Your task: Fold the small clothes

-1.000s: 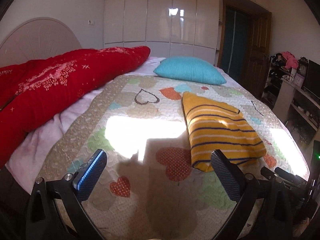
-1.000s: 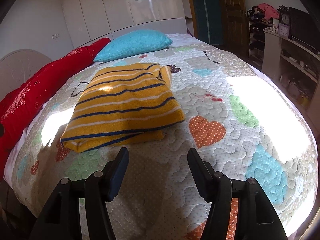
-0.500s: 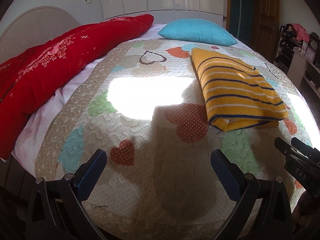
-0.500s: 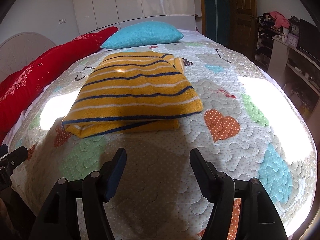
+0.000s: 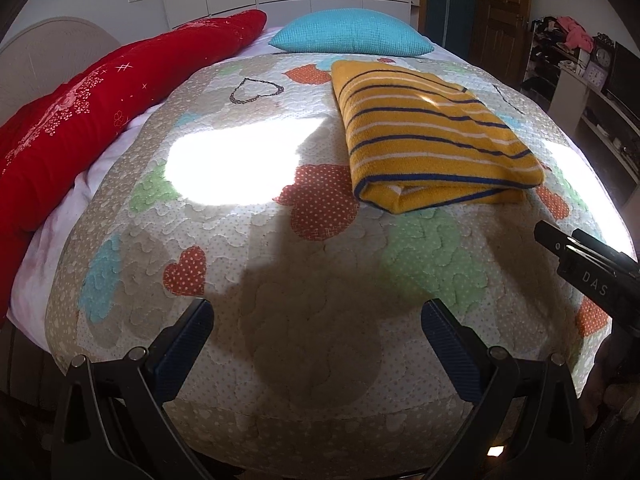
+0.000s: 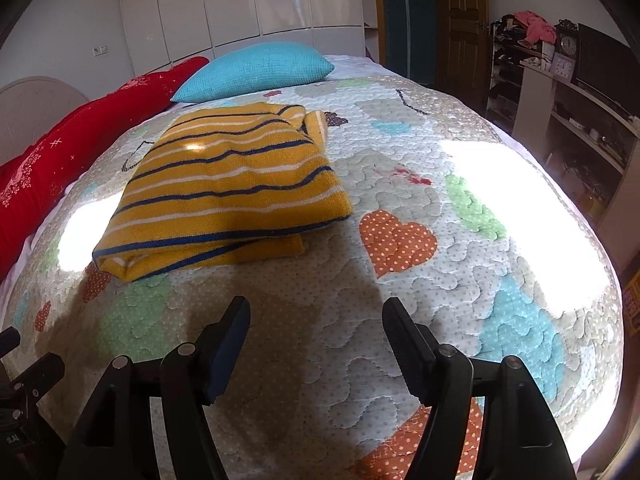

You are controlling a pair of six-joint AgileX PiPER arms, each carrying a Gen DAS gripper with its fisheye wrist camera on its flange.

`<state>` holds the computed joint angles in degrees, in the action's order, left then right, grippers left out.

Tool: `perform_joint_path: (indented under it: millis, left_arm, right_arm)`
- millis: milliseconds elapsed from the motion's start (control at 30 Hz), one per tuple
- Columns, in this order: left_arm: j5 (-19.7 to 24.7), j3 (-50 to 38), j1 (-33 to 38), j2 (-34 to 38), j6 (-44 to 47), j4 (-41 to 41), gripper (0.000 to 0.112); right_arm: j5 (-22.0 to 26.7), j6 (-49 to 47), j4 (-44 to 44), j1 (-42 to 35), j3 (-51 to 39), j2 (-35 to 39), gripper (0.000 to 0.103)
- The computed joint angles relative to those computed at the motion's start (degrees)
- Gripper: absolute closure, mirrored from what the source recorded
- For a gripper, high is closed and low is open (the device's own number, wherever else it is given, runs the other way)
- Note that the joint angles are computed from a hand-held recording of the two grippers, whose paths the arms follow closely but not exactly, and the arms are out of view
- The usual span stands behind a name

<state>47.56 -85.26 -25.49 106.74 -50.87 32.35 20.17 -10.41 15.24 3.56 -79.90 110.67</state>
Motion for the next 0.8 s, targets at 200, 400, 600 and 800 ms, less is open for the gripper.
perform_joint_path:
  millis: [200,400,600,800]
  left_arm:
    - [-0.04,-0.81,0.18,1.18,2.79,-3.36,0.009]
    - [0.09,-0.99,0.56,1.36,3.10,-4.11,0.009]
    - [-0.15,-0.89,0.85,1.45,3.24,-4.97,0.009]
    - [-0.40,-1.41,1.33,2.03,4.45,-6.99,0.009]
  right_arm:
    - [0.59,2.03,-0.92,-1.07,-0.40,0.26,0.029]
    - [0.44,1.40,-0.77,-0.41,-0.22,0.32,0.029]
    - [0.16,1.96,-2.14,0.58,-0.20,0.32,0.028]
    - [0.14,3.04,-3.52,1.12,-0.45,0.64,0.027]
